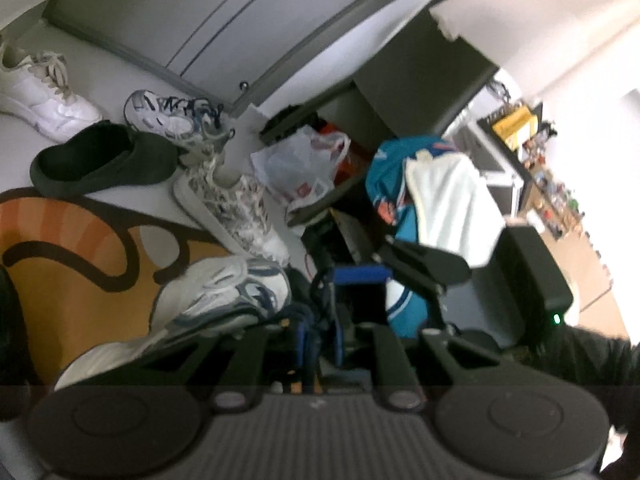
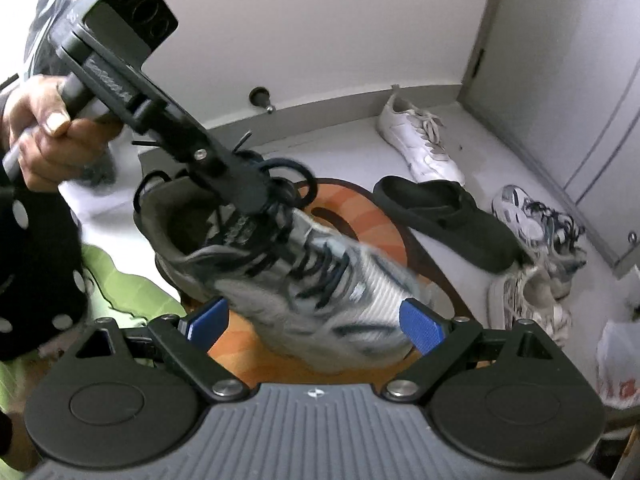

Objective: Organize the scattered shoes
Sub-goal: 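Carry the grey-white sneaker with the left tool toward the black clogs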

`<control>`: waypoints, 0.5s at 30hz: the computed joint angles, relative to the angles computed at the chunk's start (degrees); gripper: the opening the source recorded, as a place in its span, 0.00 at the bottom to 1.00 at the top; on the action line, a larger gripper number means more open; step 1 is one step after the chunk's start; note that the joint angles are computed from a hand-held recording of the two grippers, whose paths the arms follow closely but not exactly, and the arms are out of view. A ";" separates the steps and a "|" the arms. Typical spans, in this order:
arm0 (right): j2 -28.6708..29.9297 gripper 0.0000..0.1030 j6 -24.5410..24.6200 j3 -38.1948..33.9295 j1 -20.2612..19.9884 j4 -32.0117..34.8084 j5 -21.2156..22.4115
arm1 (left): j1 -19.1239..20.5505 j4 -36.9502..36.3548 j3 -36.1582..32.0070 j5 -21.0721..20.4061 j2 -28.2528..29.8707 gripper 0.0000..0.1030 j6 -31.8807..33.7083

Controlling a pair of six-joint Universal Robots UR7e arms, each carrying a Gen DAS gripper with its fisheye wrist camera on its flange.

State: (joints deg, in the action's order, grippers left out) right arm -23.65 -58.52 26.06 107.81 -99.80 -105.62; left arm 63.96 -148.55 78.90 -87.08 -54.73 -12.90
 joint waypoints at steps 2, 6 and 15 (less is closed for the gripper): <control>0.90 0.92 -0.38 -1.38 -0.27 1.70 0.06 | 0.02 0.82 0.46 -0.55 -0.23 0.13 0.40; 5.33 0.92 0.01 -10.78 -1.09 12.86 2.43 | 0.41 0.64 2.22 -2.49 -1.02 0.13 0.05; 2.26 0.92 -4.02 -2.96 -1.23 11.63 1.85 | 1.04 -1.12 3.02 -6.00 -0.61 0.13 -0.62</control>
